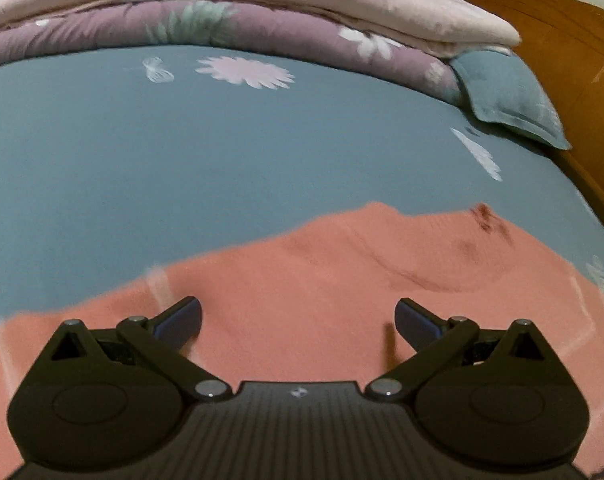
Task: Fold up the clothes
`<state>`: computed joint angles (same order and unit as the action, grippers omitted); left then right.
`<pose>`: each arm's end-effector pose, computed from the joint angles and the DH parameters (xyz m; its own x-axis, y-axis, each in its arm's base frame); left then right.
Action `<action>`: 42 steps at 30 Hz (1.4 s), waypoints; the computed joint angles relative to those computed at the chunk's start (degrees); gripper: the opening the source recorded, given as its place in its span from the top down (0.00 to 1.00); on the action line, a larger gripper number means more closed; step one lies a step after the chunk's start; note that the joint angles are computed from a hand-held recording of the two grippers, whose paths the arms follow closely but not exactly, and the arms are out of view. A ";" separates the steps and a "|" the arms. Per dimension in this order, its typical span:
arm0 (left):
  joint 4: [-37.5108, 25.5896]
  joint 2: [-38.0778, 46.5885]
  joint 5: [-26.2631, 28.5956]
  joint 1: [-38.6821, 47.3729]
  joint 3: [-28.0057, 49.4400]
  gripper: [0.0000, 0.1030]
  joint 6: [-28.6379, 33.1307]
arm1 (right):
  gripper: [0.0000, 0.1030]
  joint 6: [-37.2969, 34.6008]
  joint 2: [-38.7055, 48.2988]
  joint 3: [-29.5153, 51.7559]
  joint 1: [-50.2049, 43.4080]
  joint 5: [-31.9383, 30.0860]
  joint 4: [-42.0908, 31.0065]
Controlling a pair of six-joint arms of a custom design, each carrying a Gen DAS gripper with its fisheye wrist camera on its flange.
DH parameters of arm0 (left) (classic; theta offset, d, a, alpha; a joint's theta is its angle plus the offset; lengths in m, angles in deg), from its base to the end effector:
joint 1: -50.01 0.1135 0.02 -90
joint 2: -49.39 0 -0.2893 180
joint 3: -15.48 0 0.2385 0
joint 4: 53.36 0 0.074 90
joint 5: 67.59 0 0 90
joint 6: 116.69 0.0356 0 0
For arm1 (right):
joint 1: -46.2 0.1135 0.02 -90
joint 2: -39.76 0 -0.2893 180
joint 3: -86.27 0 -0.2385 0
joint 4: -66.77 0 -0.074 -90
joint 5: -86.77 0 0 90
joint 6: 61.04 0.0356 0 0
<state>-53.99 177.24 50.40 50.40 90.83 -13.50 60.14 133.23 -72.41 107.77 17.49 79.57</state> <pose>0.4061 -0.0139 0.0684 -0.7160 0.1966 -0.6698 0.4508 0.8628 -0.2286 0.0898 0.1394 0.0829 -0.7318 -0.3346 -0.5937 -0.4182 0.9084 0.0035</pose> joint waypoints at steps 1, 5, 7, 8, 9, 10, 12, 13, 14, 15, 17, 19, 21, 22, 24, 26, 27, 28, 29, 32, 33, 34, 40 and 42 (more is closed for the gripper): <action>-0.76 0.47 0.19 0.27 1.41 0.01 -0.69 | 0.00 -0.06 0.13 -0.12 -0.01 -0.06 0.23; -1.72 -2.12 1.98 2.77 0.70 0.01 -2.32 | 0.00 0.02 0.42 0.03 0.04 0.03 0.33; -0.19 -4.70 3.78 4.97 -2.52 0.01 -1.07 | 0.00 -0.15 0.56 0.15 -0.15 -0.05 0.41; 0.06 -5.85 4.60 6.16 -3.91 0.01 -0.20 | 0.00 -0.30 0.64 0.16 -0.27 -0.13 0.54; -0.78 -6.68 5.08 7.49 -4.96 0.01 1.26 | 0.00 -0.43 0.62 0.14 -0.28 -0.19 0.55; -1.57 -7.18 5.36 8.70 -5.68 0.01 2.54 | 0.00 -0.58 0.59 0.13 -0.30 -0.26 0.57; -2.40 -6.47 4.85 10.26 -5.77 0.01 3.80 | 0.00 -1.29 0.56 0.08 -0.65 -0.64 0.75; -2.81 -6.10 4.57 11.05 -5.78 0.01 4.42 | 0.00 -1.70 0.75 0.19 -0.90 -0.88 0.94; -2.91 -5.54 3.94 11.65 -5.64 0.01 4.57 | 0.00 -2.19 0.85 0.11 -1.23 -1.14 1.27; -2.51 -4.48 2.61 11.70 -4.86 0.01 3.43 | 0.00 -2.48 0.88 0.11 -1.45 -1.32 1.37; -0.62 -2.27 1.82 11.66 -2.89 0.01 1.04 | 0.00 -2.30 0.78 0.28 -1.43 -1.24 0.96; 1.33 -0.63 0.00 11.16 -1.22 0.01 -0.68 | 0.00 -1.32 0.97 0.53 -0.81 -0.55 0.61; 0.01 -0.13 -1.49 10.56 0.79 0.01 -1.71 | 0.00 -0.14 1.31 0.80 -0.08 0.28 0.41; -0.63 -0.26 -1.85 10.43 1.29 0.01 -2.20 | 0.00 0.23 1.38 0.93 0.19 0.57 0.26; -1.29 -1.96 -1.37 10.65 0.00 0.01 -2.35 | 0.00 0.66 1.56 1.15 0.49 0.91 0.10; -1.63 -4.14 -0.20 11.03 -2.15 0.01 -1.57 | 0.00 0.65 1.61 1.20 0.49 0.89 0.14; -1.98 -5.46 1.46 11.39 -3.59 0.01 0.25 | 0.00 0.63 1.82 1.10 0.48 0.92 0.54; -2.55 -6.67 2.99 11.64 -4.84 0.01 2.25 | 0.00 0.65 1.92 1.00 0.58 1.01 0.83; -3.42 -7.57 4.15 11.61 -5.75 0.01 4.64 | 0.00 0.55 2.00 0.90 0.61 1.04 1.13; -5.20 -7.84 2.19 10.19 -6.44 0.01 10.16 | 0.00 0.03 2.33 0.65 0.33 0.85 1.98; -6.02 -6.76 -1.24 9.01 -5.32 0.01 9.72 | 0.00 -0.02 2.37 0.65 0.24 0.86 2.04; -6.87 -5.57 -4.85 7.79 -4.08 0.01 9.02 | 0.00 0.16 2.44 0.61 0.39 1.04 2.12; -5.12 -6.48 -10.24 5.54 -4.36 0.01 7.78 | 0.00 2.34 3.10 0.94 1.74 2.72 1.99; -7.02 -8.58 -9.41 6.33 -4.41 0.01 7.11 | 0.00 2.92 3.41 1.17 2.06 3.17 1.91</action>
